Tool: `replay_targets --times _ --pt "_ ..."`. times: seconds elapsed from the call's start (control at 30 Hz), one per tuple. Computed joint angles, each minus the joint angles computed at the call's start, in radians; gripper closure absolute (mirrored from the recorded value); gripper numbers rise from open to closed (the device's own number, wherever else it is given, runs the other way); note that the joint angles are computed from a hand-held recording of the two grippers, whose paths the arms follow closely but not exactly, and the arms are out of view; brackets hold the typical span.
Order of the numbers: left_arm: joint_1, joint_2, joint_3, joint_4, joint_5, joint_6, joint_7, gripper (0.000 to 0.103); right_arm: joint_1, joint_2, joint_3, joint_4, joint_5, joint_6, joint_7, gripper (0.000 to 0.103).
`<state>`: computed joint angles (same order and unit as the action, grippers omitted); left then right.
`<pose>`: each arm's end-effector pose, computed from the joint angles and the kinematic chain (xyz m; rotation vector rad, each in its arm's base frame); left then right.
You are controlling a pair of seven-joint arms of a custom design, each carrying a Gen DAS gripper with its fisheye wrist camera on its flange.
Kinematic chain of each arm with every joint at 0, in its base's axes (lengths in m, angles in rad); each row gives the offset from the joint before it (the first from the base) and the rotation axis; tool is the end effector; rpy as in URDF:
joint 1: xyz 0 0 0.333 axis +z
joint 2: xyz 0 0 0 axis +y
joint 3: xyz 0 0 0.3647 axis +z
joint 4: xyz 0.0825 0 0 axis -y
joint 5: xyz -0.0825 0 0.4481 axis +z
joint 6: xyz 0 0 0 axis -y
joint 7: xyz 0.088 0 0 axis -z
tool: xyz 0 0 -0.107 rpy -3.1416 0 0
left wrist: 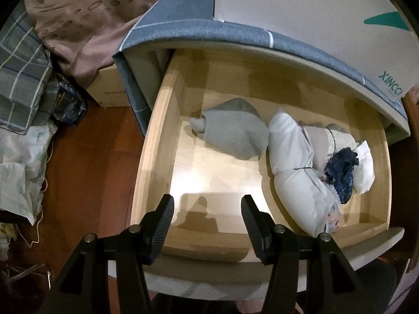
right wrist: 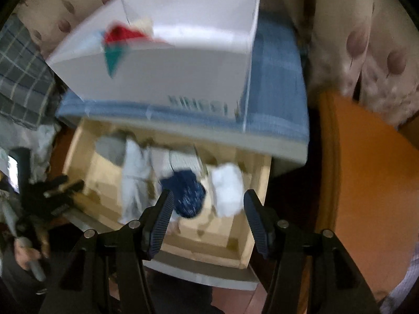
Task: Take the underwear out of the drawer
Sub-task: 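Lower the right gripper into the drawer over the white folded cloth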
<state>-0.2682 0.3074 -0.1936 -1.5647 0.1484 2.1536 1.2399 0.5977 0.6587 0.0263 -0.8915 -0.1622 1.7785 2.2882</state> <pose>0.6862 -0.3147 0.5269 -1.8865 2.2547 -0.3501 0.6986 0.4751 0.5793 -1.9757 2.1523 -0.2521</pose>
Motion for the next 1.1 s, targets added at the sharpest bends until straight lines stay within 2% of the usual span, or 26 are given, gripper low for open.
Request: replay_targets --times 0.3,0.77,0.87,1.0,1.1 --pt "0.004 0.012 -0.005 0.014 -0.023 -0.02 0.009 0.049 -0.032 0.026 0.017 -0.08 0.044 0.027 -0.037 0.054" --pt "0.002 0.029 -0.009 0.036 -0.047 -0.055 0.04 0.049 -0.005 0.271 -0.025 0.233 0.026 -0.159 -0.166 0.052" --pt "0.006 0.03 -0.013 0.037 -0.064 -0.048 0.056 0.049 0.0 0.296 -0.033 0.263 0.026 -0.172 -0.184 0.052" --pt "0.002 0.028 -0.012 0.034 -0.062 -0.034 0.067 0.049 0.006 0.341 -0.042 0.324 0.023 -0.196 -0.197 0.045" --pt "-0.002 0.015 -0.009 0.015 -0.052 -0.007 0.063 0.049 0.012 0.375 -0.052 0.377 0.023 -0.225 -0.207 0.043"
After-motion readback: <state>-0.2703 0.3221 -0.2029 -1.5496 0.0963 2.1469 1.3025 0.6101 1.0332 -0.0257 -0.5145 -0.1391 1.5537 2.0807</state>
